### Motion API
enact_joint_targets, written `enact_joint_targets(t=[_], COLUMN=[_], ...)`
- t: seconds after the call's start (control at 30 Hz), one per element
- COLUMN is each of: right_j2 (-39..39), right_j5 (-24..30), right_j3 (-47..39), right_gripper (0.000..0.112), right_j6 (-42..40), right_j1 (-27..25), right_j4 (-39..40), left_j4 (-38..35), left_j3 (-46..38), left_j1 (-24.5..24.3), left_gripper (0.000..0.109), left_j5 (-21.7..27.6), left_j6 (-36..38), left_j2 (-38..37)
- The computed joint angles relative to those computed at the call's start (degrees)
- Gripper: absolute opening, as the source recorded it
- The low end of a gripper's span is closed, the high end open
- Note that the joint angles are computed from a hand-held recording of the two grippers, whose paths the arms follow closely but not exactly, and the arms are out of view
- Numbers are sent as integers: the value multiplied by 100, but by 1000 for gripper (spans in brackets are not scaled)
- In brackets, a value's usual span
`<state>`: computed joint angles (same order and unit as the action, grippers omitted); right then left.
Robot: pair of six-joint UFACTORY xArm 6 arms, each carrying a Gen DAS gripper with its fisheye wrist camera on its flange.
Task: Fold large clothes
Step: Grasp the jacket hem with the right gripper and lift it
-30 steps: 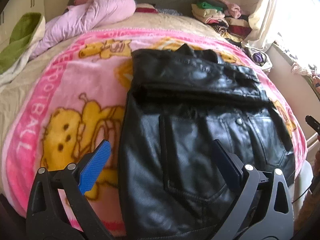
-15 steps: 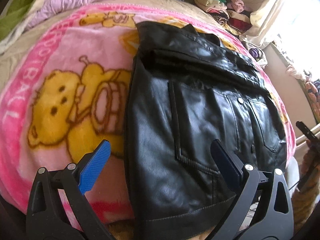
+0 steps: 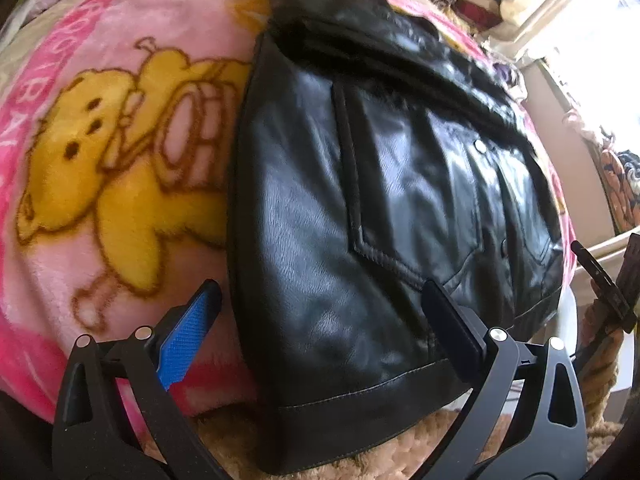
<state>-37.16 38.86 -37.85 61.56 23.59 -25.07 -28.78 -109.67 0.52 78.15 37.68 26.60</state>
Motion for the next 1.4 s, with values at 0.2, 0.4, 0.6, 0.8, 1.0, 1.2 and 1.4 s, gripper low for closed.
enact_joint_targets(t=[0.2,0.4,0.6,0.8,1.0,1.2,1.4], right_j2=[-194,-354,-692,-1170,-1551,-1462,-1463], right_j5=[250,314,-104,-532,-1202,-1451,-1758], right_j3=[221,479,982,1181,1143,736,495], right_gripper=[98,98,68,16,10,9,9], right_j6=[-360,-1044,-1414,-731,-600,-335,37], right_j1=[3,-131,-175,30,-48,-15,-205], right_j4=[655,1492,1966,1171,938,303,-18], left_j4=[297,484,460,44,-496,-1167,-1939], left_j3=[-261,-238,-18,272,25,-571,-1789], left_j1=[-87,-159,-89,70,304,541,747], left_gripper=[93,92,69,19,6,4,4], left_j5=[326,330,223,-1,255,547,913], left_j6=[18,92,275,502,625,542,30], left_j2=[173,154,-17,-212,-151,-67,495])
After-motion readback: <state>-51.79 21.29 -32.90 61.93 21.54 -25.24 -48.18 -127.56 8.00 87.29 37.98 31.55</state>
